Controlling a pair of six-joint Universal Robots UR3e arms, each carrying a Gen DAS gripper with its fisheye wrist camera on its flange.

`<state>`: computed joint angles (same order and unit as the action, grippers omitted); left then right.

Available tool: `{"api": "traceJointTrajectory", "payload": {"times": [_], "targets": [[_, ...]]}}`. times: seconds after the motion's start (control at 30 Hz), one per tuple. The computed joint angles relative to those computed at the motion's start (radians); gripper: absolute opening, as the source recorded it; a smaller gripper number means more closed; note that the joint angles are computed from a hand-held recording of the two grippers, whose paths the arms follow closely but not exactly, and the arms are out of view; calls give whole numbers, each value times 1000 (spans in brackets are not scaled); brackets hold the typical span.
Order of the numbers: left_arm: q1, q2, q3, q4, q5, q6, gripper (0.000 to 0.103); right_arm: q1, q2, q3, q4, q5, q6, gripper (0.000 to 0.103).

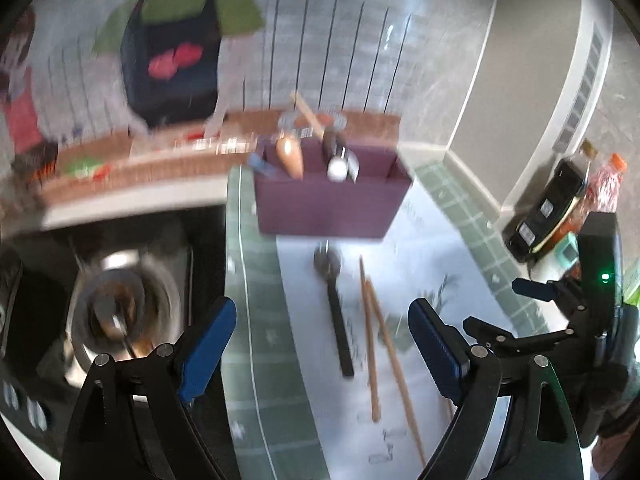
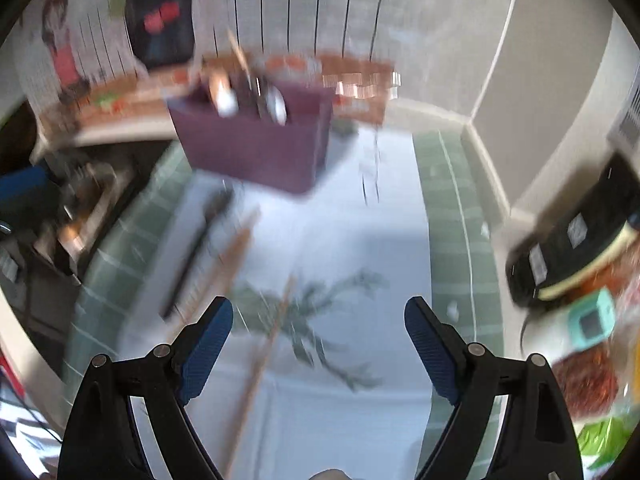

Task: Organize utensils
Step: 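Grasp a wooden chopstick with the right tool while the left tool grasps another chopstick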

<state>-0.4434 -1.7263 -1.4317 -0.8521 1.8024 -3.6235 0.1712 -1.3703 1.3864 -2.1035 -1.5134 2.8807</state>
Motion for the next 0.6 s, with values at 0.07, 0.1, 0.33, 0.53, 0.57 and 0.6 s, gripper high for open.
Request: {"api": "traceJointTrajectory", "payload": {"times": [0.07,0.1,0.33,0.53,0.57,0.6], "targets": [[-5,26,-95,26,-13,-42,88,-6,0,60,-14,17,8,76],[-7,31,-120,30,-18,-56,88,-3,3,77,-21,21,14,60],[-43,39,-208,31,-36,-133,84,44,100,74,-74,33,60,37],[-65,1,-149,-8,-49,-139,84,49,95,103,-107,53,29,11],[-64,-12,-132,-13,-59,-137,84,43,83,112,-102,61,15,9],[-60,-25,-117,-17,-69,-136,84,36,76,118,-99,69,5,8]]}}
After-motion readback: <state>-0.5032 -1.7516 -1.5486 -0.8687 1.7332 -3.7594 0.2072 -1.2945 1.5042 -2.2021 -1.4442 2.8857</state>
